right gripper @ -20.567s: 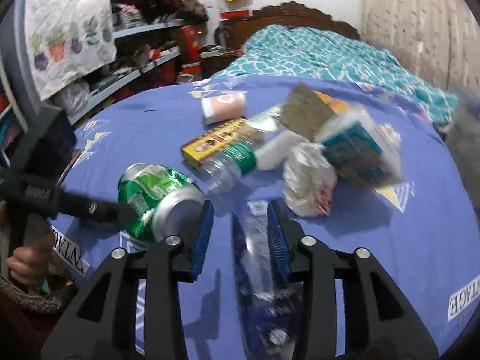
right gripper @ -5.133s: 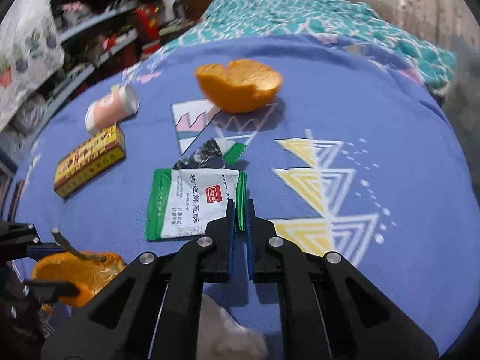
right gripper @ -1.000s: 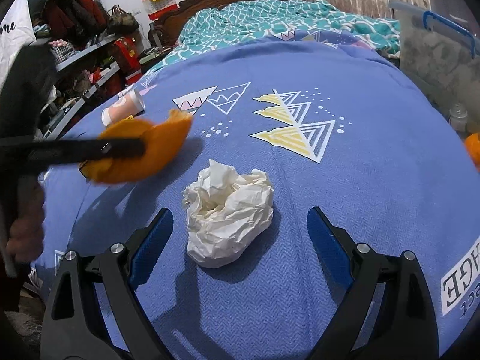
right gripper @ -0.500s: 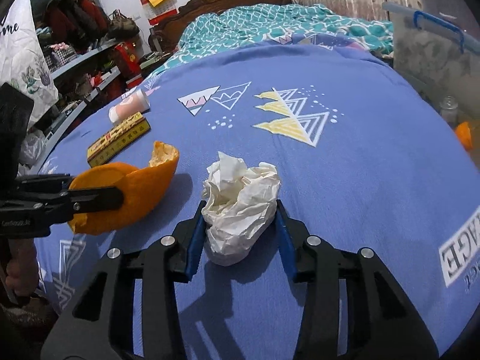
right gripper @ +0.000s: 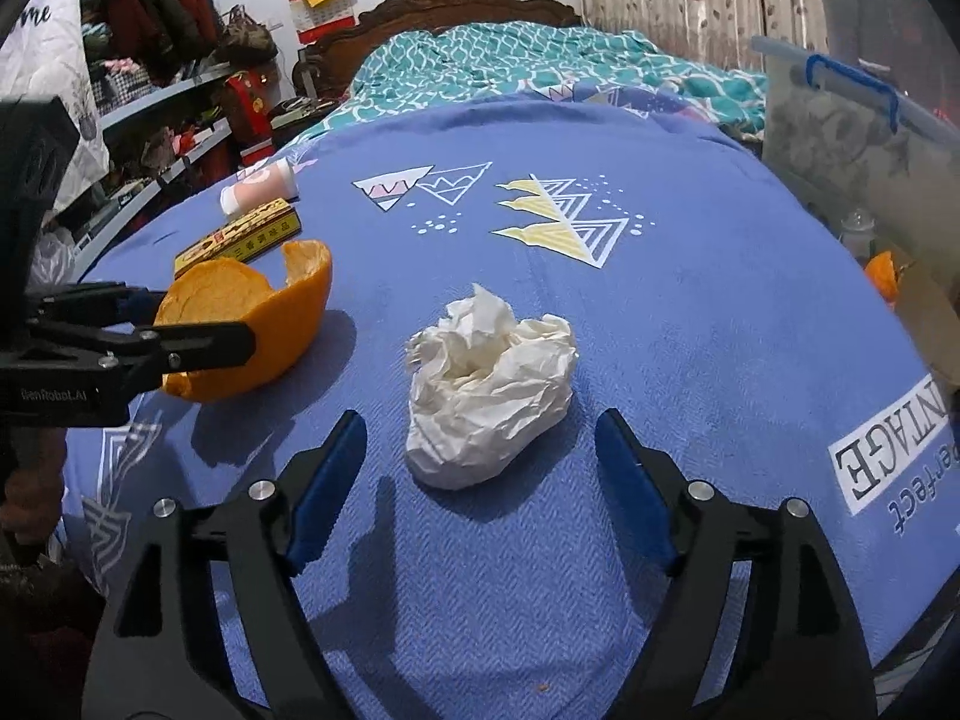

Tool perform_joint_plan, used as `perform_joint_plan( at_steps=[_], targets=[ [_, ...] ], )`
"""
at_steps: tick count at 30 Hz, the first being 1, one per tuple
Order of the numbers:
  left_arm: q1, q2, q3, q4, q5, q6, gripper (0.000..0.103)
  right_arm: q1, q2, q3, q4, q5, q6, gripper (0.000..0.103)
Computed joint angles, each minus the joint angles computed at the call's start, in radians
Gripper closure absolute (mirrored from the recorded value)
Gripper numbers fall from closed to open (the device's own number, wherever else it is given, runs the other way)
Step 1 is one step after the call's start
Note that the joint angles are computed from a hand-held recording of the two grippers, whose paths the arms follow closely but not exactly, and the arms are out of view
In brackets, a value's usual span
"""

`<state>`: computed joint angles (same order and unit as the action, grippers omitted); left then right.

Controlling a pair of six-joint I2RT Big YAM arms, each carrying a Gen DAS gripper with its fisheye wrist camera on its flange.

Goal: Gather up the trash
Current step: 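Grasp the large orange peel with the left gripper while the right grasps the white tissue ball, then carry the peel and tissue ball to the beige bin and open both grippers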

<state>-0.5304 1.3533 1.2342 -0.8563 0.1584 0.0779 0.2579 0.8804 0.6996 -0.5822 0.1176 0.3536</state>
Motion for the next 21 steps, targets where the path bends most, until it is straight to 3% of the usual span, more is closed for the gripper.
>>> perform_joint_plan(
  at_steps=[3, 4, 5, 7, 10, 11, 16, 21],
  targets=[
    [-0.005, -0.01, -0.012, 0.011, -0.016, 0.01, 0.04, -0.005, 0.011, 0.002, 0.001, -0.004, 0.0, 0.026],
    [-0.008, -0.016, -0.021, 0.027, -0.027, 0.021, 0.047, -0.008, 0.018, 0.003, 0.0, -0.007, -0.002, 0.031],
    [-0.015, -0.024, -0.028, 0.042, -0.044, 0.028, 0.06, -0.013, 0.024, 0.004, 0.0, -0.018, -0.009, 0.054],
    [-0.021, -0.027, -0.021, 0.041, -0.053, 0.047, 0.073, -0.022, 0.02, 0.0, 0.007, -0.025, -0.016, 0.061],
    [-0.012, 0.002, 0.021, -0.003, 0.004, 0.024, 0.079, -0.051, -0.002, -0.017, 0.033, -0.056, 0.002, 0.066],
    [-0.013, 0.011, 0.031, -0.011, 0.022, 0.017, 0.08, -0.059, -0.013, -0.023, 0.04, -0.051, 0.007, 0.079],
    [-0.039, 0.072, 0.115, -0.047, 0.124, -0.004, 0.081, -0.151, -0.054, -0.051, 0.051, -0.085, 0.03, 0.078],
    [-0.105, 0.156, 0.223, -0.069, 0.177, -0.009, 0.082, -0.277, -0.112, -0.082, 0.054, -0.103, 0.026, 0.078]
  ],
)
